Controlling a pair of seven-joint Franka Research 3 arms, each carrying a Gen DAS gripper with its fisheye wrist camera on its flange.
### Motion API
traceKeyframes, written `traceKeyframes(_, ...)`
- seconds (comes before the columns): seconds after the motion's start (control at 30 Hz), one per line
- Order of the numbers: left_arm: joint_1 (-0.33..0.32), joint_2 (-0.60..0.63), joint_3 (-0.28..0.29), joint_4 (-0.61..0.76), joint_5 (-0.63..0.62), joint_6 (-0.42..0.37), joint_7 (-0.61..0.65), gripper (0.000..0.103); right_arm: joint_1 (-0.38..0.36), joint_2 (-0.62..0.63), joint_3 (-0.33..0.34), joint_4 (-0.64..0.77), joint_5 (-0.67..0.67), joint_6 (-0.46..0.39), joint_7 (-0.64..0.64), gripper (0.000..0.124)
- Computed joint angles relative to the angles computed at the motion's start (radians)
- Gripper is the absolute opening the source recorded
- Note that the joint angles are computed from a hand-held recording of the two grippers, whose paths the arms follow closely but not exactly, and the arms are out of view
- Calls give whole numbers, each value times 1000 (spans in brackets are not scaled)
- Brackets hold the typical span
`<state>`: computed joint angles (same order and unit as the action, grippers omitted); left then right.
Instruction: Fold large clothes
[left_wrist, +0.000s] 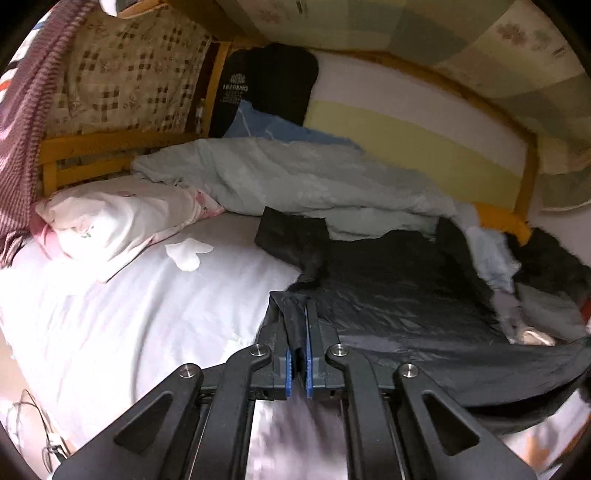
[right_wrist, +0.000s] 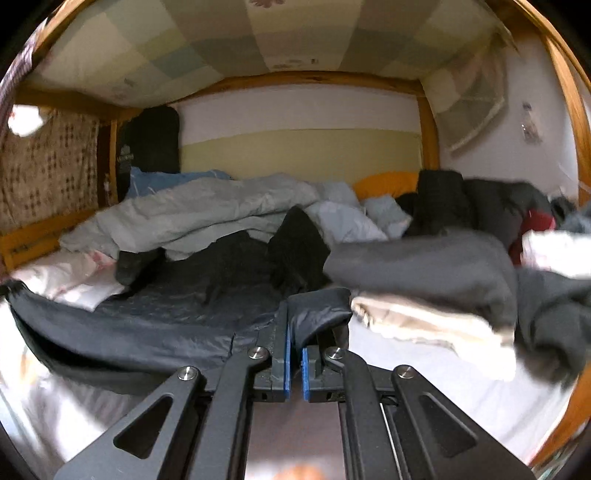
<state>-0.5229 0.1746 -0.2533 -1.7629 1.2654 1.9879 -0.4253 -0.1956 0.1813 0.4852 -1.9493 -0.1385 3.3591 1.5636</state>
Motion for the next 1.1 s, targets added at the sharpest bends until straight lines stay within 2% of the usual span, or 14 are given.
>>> traceKeyframes(0.17,41,167,58,179,-96,29,192,5,428,257,-426,404,-22,-275,80,4)
traceKeyframes(0.23,43,227,87,227,-123,48,222,5,531,372,-539,554,48,-369,55,4)
traceKeyframes(0.4,46,348,142,322,-215,90,308,5,534,552,-547,784,121,-491,3,4)
traceKeyframes(0.53,-1,375,180,348,-232,46,312,10,530,657,-546,957,160,-604,4,6)
traceKeyframes(0.6,-36,353,199,323,-196,2,247,23,563,666,-603,967,140,-604,59,31)
traceKeyframes(0.63,-63,344,209,315,-160,-46,202,49,601,650,-674,929,95,-561,145,43)
traceKeyframes(0.67,-91,327,216,296,-106,-86,153,75,642,620,-739,859,59,-490,228,75)
traceKeyframes(0.7,-118,305,218,267,-41,-115,107,81,675,588,-792,787,32,-409,297,88)
traceKeyframes(0.73,-132,287,212,244,14,-130,81,83,691,555,-815,728,22,-347,331,88)
traceKeyframes(0.8,-152,257,191,211,120,-130,75,85,679,486,-785,636,25,-280,315,88)
traceKeyframes(0.87,-160,250,166,206,200,-110,88,89,600,423,-670,566,-53,-237,326,88)
traceKeyframes(0.93,-144,235,143,193,258,-12,75,90,501,362,-496,482,84,-202,86,88)
traceKeyframes(1.0,-110,241,124,209,281,144,85,90,411,331,-321,450,315,-263,-258,88)
traceKeyframes(1.1,-76,352,103,357,169,311,285,90,241,331,-59,424,364,-396,-489,88)
